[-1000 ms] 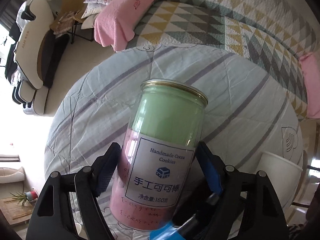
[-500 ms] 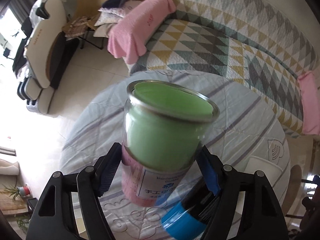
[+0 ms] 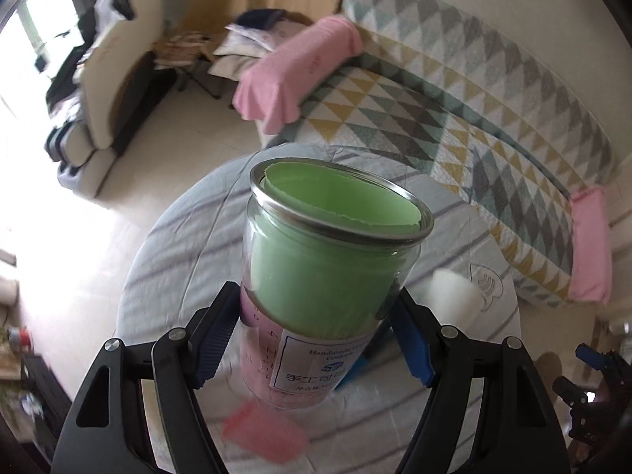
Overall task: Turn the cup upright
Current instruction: 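Lift the can with the left tool, tilting its green rim upward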
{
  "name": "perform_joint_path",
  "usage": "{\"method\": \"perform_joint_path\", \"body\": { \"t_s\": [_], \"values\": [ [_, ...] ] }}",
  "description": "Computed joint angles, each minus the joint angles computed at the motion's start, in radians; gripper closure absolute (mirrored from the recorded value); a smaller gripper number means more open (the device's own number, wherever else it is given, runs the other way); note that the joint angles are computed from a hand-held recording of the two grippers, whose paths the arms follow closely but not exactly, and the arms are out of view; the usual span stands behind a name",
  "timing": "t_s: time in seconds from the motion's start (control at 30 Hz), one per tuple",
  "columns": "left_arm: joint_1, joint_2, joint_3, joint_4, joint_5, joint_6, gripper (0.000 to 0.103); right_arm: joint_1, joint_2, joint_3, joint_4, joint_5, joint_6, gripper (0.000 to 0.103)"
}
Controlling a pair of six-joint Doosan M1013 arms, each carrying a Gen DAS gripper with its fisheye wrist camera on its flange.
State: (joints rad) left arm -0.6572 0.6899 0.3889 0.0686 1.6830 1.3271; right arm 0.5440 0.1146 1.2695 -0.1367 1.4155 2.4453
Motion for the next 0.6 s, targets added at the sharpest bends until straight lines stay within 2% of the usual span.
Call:
{"method": "perform_joint_path", "body": {
  "t_s": [0.1,0.27,0.37,0.43,0.6],
  "values": [
    [-0.023,-0.117,0.211,-0.038,-0.092,-0.076,0.028,0.004,-0.002,-0.005,0.005,0.002,-0.022,0.024],
    [-0.062,-0.233,0.434,-0.117,-0.143,-0.195,0.028,0.014,-0.004,-0.001,0.017,-0.002,-0.085,0.024],
    [-0.081,-0.273,0.522,-0.178,-0.169,-0.256,0.028,0.021,0.004,-0.005,0.033,0.010,-0.117,0.024],
    [-0.104,-0.292,0.566,-0.175,-0.170,-0.295,0.028,0.025,0.008,-0.005,0.042,0.013,-0.145,0.024],
    [-0.128,-0.311,0.654,-0.222,-0.191,-0.385,0.028,0.038,0.015,-0.004,0.058,0.021,-0.193,0.024]
  ]
}}
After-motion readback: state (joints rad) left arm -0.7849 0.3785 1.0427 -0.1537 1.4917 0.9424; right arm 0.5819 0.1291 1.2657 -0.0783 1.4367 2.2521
